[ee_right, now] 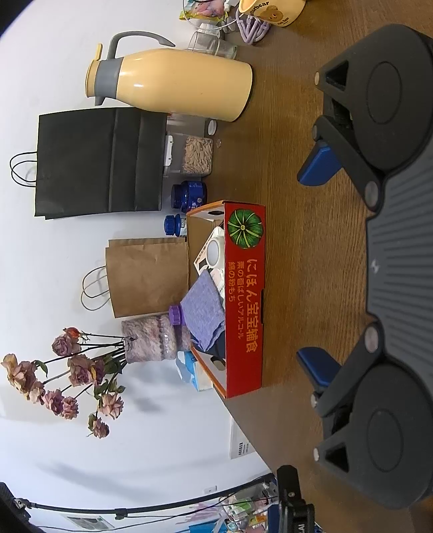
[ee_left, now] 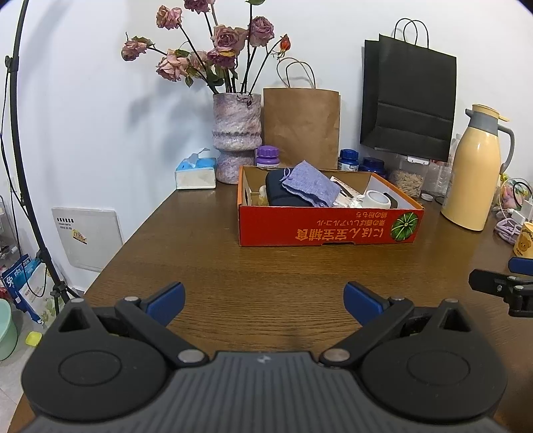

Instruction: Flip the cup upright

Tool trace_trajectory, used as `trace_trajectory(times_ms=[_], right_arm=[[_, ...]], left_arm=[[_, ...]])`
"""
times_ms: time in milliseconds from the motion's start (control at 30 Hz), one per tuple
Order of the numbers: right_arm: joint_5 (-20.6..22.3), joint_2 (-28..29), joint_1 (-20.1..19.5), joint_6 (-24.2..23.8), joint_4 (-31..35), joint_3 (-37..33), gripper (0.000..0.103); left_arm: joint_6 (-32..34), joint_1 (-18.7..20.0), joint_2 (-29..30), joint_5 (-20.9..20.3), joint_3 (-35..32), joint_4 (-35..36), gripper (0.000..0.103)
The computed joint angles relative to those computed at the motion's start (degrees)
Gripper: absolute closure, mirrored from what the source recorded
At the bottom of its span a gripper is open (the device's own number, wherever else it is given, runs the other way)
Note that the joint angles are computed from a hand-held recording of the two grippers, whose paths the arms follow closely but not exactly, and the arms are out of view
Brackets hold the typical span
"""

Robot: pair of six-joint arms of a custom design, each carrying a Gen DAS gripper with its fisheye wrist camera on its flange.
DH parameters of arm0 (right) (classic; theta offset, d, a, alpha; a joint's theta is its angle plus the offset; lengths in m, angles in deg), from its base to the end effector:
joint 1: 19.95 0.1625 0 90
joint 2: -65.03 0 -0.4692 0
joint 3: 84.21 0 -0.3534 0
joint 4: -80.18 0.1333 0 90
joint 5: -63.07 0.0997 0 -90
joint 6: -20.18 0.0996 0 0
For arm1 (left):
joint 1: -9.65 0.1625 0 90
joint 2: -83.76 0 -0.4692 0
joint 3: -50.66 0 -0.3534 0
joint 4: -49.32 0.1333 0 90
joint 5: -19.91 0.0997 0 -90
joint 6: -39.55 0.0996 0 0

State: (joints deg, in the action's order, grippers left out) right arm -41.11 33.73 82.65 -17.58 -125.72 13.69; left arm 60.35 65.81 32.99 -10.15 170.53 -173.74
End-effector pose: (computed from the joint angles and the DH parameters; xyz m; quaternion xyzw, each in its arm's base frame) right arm 0.2545 -0.6394 0.0945 0.3371 -0.8381 0.3795 0.1996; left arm -0.1025 -0.5470 0.2635 0.1022 0.7743 -0.5040 0.3689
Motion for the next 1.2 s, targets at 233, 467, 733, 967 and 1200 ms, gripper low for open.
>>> trace_trajectory(times_ms=[233,467,733,967,1200], right_arm=[[0.01,0.0,-0.03,0.0,0.07,-0.02,0.0],[-0.14,0.01,0.22,0.07,-0.23,0.34,0.0],[-0.12,-0.01,0.21,0.07,-0.19,0.36,0.0],[-0.16,-0.02,0.26,0.07,-0.27,0.43,0.0],[-0.19,-0.04,0.27,0.08,-0.3,0.49,0.0]], left_arm=[[-0.02,-0.06,-0.03,0.01,0.08,-0.01,0.0],[-0.07,-0.19,-0.12,0.1,0.21,-0.01,0.0],[-0.34,-0.55,-0.4,0.24,0.6,0.15,0.0],[-0.27,-0.79,-0.46,0.36,0.79,-0.02,0.0],[-0.64,-0.97,-0.51,0.66,0.99,0.03,0.0]])
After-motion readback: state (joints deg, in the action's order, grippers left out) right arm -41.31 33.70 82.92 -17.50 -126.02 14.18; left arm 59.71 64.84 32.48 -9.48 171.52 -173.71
